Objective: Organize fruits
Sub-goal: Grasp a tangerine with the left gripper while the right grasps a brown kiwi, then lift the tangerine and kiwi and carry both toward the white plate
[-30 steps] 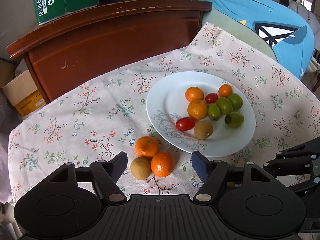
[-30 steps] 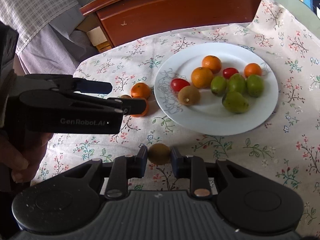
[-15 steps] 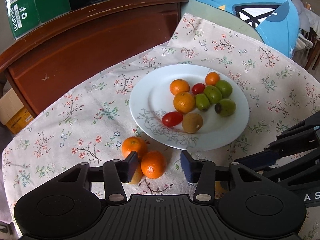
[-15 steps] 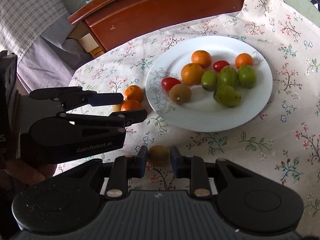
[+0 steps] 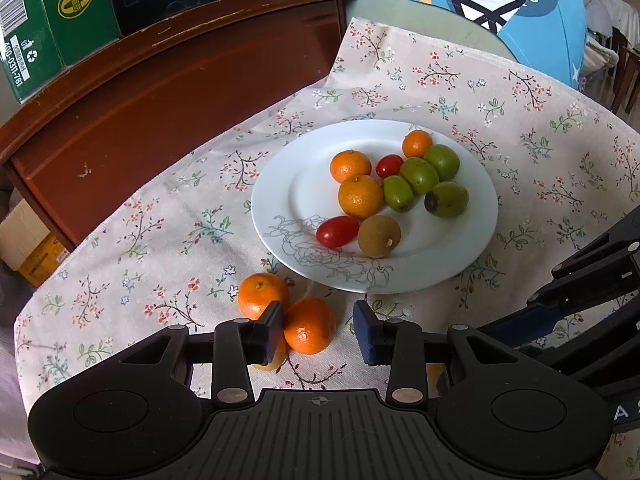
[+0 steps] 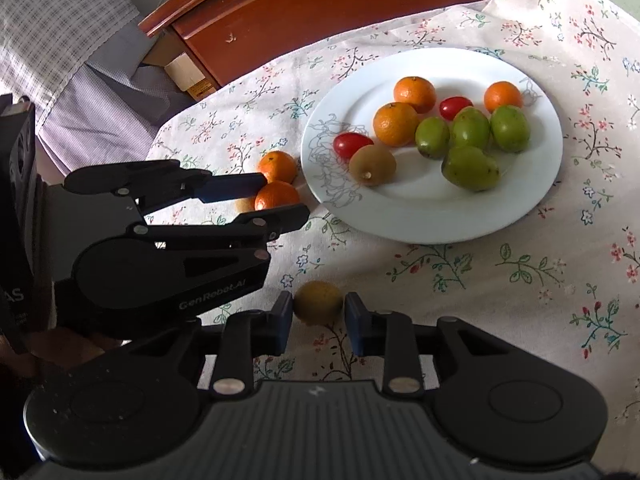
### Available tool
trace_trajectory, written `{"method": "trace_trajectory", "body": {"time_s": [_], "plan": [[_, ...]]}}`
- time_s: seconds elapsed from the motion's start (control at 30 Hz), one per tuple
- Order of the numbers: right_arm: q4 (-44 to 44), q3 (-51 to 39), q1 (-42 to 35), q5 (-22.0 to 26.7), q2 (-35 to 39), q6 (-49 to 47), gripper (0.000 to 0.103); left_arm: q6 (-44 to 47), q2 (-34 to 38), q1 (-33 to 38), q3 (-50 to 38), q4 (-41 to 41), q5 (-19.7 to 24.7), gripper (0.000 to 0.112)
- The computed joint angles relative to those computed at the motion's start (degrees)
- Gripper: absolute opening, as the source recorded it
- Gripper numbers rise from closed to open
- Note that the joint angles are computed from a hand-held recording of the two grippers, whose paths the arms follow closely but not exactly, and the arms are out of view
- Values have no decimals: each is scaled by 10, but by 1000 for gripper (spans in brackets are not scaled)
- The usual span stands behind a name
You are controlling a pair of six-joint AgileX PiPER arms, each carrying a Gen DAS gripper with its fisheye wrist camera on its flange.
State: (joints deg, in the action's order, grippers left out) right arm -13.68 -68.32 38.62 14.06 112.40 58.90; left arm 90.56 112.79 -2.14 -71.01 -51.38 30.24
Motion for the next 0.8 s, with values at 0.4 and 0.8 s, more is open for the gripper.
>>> {"method": "trace_trajectory", "body": {"time_s": [0.4,0.8], "plan": [[-98,-16,18,41,-1,56,27,-9,-8,8,2,-3,11,21],[-190,-4,14,51,-17,167,27,-48,15,-2,-6,38,6,30]]}}
